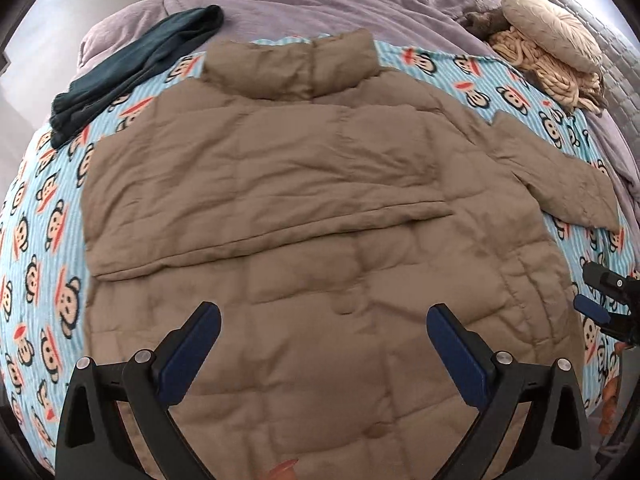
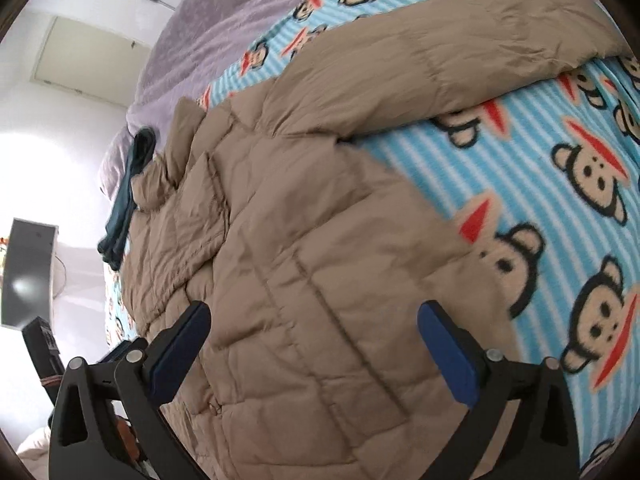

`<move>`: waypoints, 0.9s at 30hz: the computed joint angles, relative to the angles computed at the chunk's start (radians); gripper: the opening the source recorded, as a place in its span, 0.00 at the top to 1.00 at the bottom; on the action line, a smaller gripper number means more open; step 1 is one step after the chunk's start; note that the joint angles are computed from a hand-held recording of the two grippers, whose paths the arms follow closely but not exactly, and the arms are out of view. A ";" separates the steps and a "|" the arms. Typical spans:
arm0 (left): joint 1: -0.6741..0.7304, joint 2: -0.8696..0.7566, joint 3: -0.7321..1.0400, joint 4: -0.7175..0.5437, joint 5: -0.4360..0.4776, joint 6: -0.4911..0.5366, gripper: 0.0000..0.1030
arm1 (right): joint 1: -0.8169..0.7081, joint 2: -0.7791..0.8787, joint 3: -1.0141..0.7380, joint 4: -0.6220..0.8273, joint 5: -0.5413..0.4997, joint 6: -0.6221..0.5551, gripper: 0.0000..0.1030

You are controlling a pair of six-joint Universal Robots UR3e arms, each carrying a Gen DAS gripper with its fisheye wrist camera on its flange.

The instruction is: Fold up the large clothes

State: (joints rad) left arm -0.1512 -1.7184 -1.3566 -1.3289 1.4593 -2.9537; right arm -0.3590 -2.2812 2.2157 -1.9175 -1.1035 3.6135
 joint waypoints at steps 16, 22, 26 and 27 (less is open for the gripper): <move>-0.153 -0.182 0.170 -0.044 0.052 -0.158 0.00 | -1.073 -0.243 0.065 0.700 0.225 -0.801 0.00; -0.157 -0.235 0.232 -0.080 0.017 -0.185 0.00 | -1.138 -0.018 0.207 0.410 0.365 -0.718 0.00; -0.171 -0.262 0.274 -0.059 0.033 -0.183 0.00 | -1.150 0.055 0.266 0.234 0.449 -0.647 0.00; -0.169 -0.268 0.286 -0.056 0.033 -0.181 0.00 | -1.152 0.060 0.286 0.191 0.476 -0.620 0.00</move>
